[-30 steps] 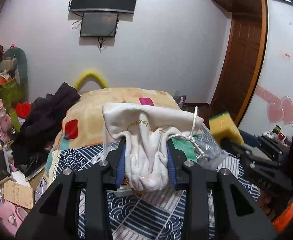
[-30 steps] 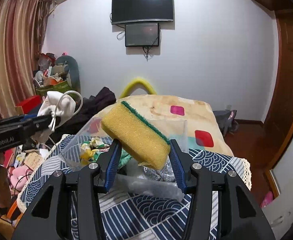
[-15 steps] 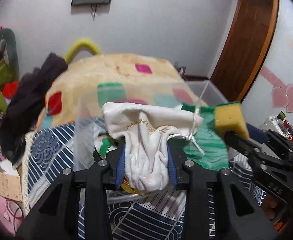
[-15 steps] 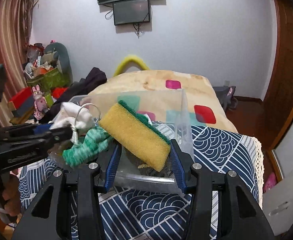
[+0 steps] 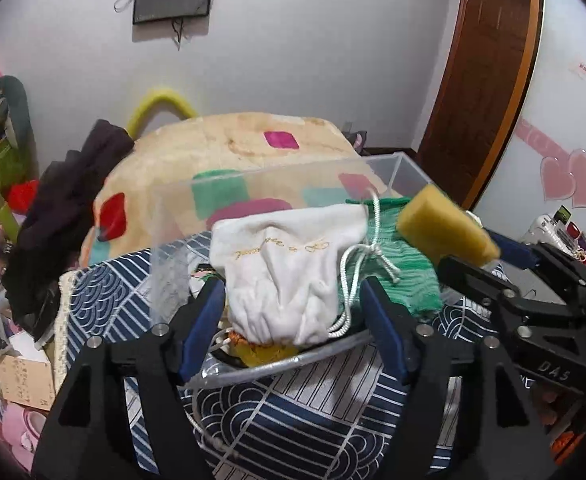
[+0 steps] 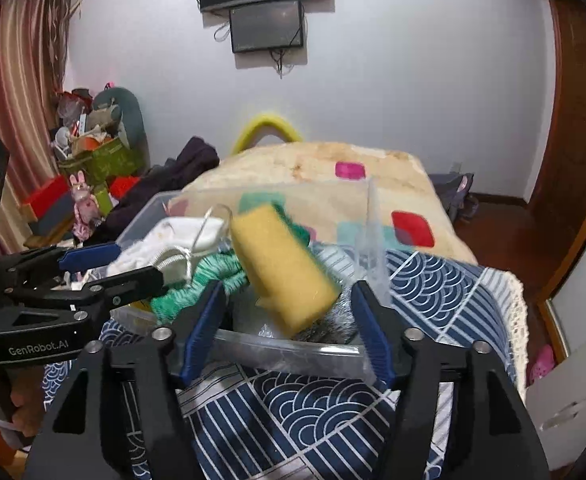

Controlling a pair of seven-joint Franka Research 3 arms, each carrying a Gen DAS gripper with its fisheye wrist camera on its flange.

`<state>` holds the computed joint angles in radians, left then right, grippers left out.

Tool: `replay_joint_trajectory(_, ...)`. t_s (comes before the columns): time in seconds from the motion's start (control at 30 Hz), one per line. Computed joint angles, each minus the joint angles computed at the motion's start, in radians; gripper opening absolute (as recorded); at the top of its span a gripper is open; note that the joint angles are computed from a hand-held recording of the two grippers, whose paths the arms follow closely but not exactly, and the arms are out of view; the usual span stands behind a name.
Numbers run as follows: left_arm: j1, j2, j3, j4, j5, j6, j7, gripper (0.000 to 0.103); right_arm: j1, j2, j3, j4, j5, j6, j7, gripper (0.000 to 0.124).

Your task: Organize soft objects

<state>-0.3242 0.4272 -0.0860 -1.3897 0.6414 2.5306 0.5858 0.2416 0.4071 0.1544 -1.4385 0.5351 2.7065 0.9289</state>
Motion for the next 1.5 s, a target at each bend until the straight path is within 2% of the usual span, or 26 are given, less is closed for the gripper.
replay_joint_trajectory(0.1, -0.04, -0.058, 0.032, -0.062, 0.104, -0.006, -0.091, 0.08, -0.019, -0.044, 0.026, -0.055, 0.057, 0.065, -0.054, 0.078)
replay_joint_trajectory(0.17, -0.049, -0.098, 0.035, -0.105, 0.175, 0.004, -0.153, 0.081, -0.038, -0.077, 0.051, -0.09, 0.119, 0.102, -0.118, 0.078)
replay_joint_trajectory(0.23, -0.055, -0.14, 0.031, -0.148, 0.248, 0.015, -0.22, 0.082, -0.058, -0.113, 0.078, -0.126, 0.203, 0.132, -0.197, 0.078)
replay_joint_trajectory(0.37, -0.053, -0.221, 0.007, -0.215, 0.391, 0.025, -0.366, 0.09, -0.064, -0.162, 0.097, -0.171, 0.365, 0.199, -0.341, 0.084)
replay_joint_trajectory(0.43, -0.054, -0.261, -0.01, -0.243, 0.479, 0.009, -0.444, 0.094, -0.074, -0.188, 0.108, -0.182, 0.475, 0.206, -0.426, 0.084)
replay_joint_trajectory(0.6, -0.042, -0.331, -0.07, -0.283, 0.658, -0.047, -0.569, 0.101, -0.064, -0.228, 0.096, -0.189, 0.696, 0.211, -0.589, 0.092)
replay_joint_trajectory(0.7, -0.025, -0.364, -0.101, -0.309, 0.705, -0.06, -0.618, 0.102, -0.047, -0.26, 0.083, -0.21, 0.832, 0.219, -0.711, 0.101)
replay_joint_trajectory(0.87, -0.005, -0.397, -0.138, -0.341, 0.744, -0.105, -0.68, 0.103, 0.004, -0.296, 0.046, -0.235, 1.001, 0.238, -0.89, 0.103)
replay_joint_trajectory(1.07, 0.006, -0.413, -0.158, -0.363, 0.763, -0.143, -0.707, 0.103, 0.056, -0.299, -0.002, -0.236, 1.054, 0.232, -0.945, 0.103)
replay_joint_trajectory(1.23, 0.013, -0.422, -0.166, -0.374, 0.769, -0.148, -0.717, 0.103, 0.073, -0.319, -0.016, -0.258, 1.097, 0.234, -0.992, 0.103)
replay_joint_trajectory(1.5, 0.006, -0.411, -0.175, -0.366, 0.787, -0.169, -0.7, 0.103, 0.083, -0.322, -0.025, -0.264, 1.089, 0.232, -0.981, 0.103)
